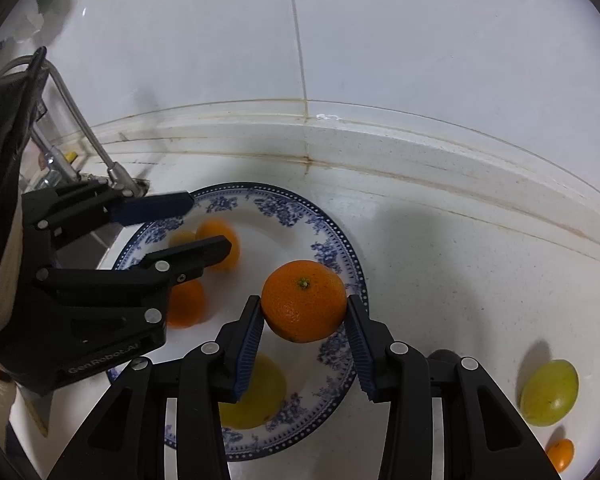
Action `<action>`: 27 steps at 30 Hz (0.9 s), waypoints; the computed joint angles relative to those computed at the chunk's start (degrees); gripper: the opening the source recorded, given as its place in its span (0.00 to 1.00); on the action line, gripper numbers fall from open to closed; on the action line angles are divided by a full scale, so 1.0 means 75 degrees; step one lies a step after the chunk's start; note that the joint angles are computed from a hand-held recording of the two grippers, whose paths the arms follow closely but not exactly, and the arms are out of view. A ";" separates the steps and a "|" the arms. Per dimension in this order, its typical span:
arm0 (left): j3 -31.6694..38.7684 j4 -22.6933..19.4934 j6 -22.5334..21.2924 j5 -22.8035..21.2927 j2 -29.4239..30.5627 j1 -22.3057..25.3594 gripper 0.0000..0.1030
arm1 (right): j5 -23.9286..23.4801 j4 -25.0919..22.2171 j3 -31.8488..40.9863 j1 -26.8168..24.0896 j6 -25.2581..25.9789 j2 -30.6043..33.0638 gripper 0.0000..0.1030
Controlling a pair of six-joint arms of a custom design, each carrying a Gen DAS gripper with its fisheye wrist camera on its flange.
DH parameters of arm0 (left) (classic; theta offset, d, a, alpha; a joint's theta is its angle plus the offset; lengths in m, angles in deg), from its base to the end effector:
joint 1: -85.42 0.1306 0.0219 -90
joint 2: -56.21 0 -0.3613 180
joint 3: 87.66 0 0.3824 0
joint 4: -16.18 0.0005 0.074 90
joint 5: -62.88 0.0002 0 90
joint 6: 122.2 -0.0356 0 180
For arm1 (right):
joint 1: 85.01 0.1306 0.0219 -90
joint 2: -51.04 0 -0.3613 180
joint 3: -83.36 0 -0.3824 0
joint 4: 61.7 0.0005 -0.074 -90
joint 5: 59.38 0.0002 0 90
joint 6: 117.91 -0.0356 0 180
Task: Organize fruits
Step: 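Carry both oranges over the blue-rimmed plate and open both tools onto it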
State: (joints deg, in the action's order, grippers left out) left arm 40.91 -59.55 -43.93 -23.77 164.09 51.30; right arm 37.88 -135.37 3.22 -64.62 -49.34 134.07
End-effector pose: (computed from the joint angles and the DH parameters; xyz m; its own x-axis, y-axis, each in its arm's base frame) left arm 0.4565 -0.3124 0.5197 -0.5448 0.6143 -0.5708 0.7134 0.6973 0.0696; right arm 0.3801 0.1360 0.5083 -0.8330 0.0770 -0.5478 0.0253 0.9945 0.1014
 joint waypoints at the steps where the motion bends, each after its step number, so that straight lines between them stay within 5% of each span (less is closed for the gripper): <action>1: -0.0023 0.0017 0.0037 -0.0078 -0.0045 -0.0010 0.42 | -0.0028 0.0012 -0.0012 0.0008 -0.0006 -0.0013 0.41; 9: -0.0345 0.0164 0.0395 -0.0393 -0.0571 -0.0058 0.43 | -0.0103 0.0156 -0.0106 0.0075 -0.0062 -0.0259 0.42; 11: -0.0379 0.0159 0.0492 -0.0333 -0.0673 -0.0035 0.43 | -0.0043 0.0231 -0.0106 0.0109 -0.0075 -0.0318 0.54; 15: -0.0518 0.0251 0.0683 -0.0493 -0.0901 -0.0073 0.43 | 0.0208 0.0284 -0.0037 0.0229 -0.0015 -0.0429 0.55; 27: -0.1126 0.0709 0.1185 -0.0697 -0.1929 -0.0473 0.49 | 0.1916 0.0128 -0.0101 0.0991 -0.0398 -0.1367 0.55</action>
State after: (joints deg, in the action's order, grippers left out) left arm 32.47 -54.24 -35.04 -28.99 149.62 47.76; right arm 52.24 -134.41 2.46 -57.19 -52.33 123.82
